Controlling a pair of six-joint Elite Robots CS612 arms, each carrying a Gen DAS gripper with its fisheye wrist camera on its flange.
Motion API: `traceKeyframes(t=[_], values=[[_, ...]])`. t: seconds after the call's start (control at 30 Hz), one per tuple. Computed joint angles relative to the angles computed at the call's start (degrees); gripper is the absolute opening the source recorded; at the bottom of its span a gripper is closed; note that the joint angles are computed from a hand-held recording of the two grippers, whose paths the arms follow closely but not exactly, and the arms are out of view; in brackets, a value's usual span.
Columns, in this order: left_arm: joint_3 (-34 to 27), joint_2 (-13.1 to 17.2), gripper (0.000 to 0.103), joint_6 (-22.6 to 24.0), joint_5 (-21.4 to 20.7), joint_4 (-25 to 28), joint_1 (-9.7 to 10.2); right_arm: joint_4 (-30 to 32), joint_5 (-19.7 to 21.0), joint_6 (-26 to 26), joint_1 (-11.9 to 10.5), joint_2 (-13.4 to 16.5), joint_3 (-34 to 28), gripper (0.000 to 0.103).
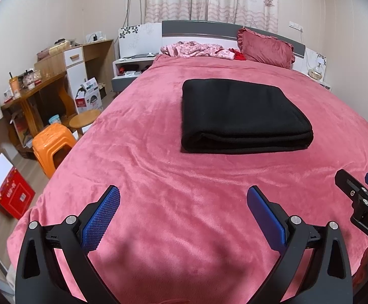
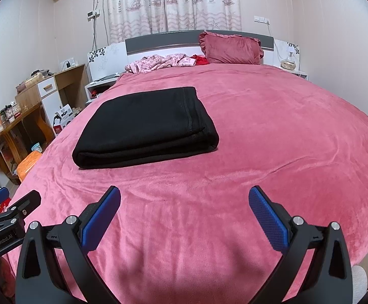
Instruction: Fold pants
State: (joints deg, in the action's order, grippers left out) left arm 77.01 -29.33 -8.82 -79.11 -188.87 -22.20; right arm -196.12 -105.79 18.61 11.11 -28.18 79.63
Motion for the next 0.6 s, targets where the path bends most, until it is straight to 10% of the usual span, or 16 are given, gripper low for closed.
traceKeyframes(t=[0.6], values=[[-0.08, -0.02, 0.099, 0.48, -0.11, 0.97, 0.0, 0.19, 1.2, -0.54, -0.39, 0.17, -0.26, 0.101]])
